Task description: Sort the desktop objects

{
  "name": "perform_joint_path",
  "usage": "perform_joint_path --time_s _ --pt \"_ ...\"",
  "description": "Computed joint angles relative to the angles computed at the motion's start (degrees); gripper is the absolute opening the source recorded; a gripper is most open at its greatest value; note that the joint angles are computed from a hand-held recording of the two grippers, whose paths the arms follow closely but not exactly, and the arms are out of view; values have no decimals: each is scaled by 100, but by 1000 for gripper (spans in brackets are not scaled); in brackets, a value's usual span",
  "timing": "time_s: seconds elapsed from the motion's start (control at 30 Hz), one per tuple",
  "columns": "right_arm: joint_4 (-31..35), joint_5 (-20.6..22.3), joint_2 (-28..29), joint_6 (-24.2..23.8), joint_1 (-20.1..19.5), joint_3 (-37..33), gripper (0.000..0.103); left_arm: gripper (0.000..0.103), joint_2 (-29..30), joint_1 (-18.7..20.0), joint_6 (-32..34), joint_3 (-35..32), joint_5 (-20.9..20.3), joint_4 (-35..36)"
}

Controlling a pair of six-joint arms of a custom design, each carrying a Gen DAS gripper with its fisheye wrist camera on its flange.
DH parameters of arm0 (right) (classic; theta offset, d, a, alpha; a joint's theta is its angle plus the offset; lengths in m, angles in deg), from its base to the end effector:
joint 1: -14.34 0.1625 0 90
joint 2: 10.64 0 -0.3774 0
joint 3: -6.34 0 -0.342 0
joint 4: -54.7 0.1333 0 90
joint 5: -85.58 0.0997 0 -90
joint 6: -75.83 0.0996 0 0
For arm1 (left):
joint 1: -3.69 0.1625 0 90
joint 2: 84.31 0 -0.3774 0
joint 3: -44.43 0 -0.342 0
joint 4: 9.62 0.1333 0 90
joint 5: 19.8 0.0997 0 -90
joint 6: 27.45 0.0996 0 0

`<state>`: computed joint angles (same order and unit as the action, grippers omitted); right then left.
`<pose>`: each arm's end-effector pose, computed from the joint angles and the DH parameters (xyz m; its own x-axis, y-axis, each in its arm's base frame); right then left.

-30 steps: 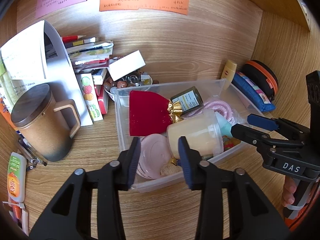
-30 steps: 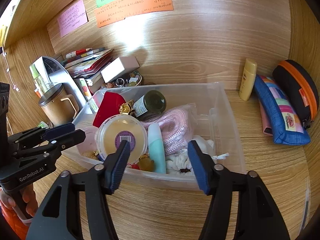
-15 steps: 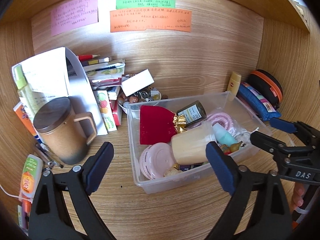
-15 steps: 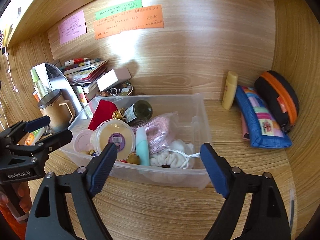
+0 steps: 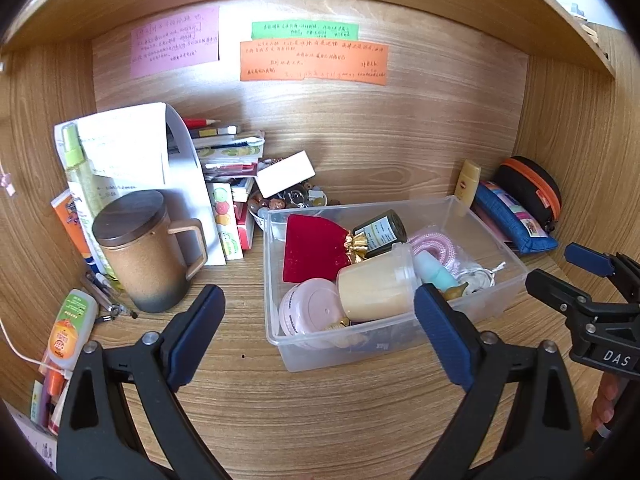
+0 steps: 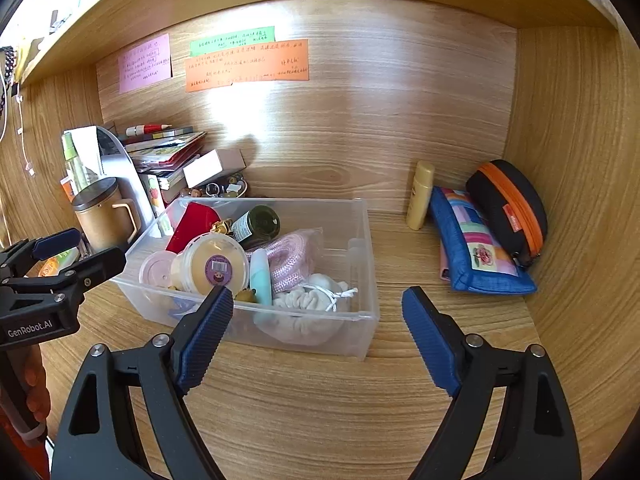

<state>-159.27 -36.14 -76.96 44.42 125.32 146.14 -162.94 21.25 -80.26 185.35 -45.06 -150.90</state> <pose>0.2108 -0.3236 0.2033 -0.6831 -0.2463 0.6876 -0.6840 0.5456 -0.4841 -0.2407 -0.3105 0.1690 -0.7238 0.0415 -0.6887 0.5943 0.5446 -0.5918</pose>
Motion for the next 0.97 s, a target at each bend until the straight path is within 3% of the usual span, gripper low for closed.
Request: perform_joint_path --time_s 0.33,0.43,0.5,0.97 --pt "-125 -105 -134 -42 141 196 86 99 -139 -314 -703 58 98 657" --pt "-282 -173 -116 -113 210 256 93 99 -142 -333 -906 40 91 820" --pt "-414 -194 -102 -176 243 292 98 99 -144 -344 -955 37 83 872" --pt "-464 -289 -59 -238 313 281 100 99 -120 -405 -1150 37 67 1131"
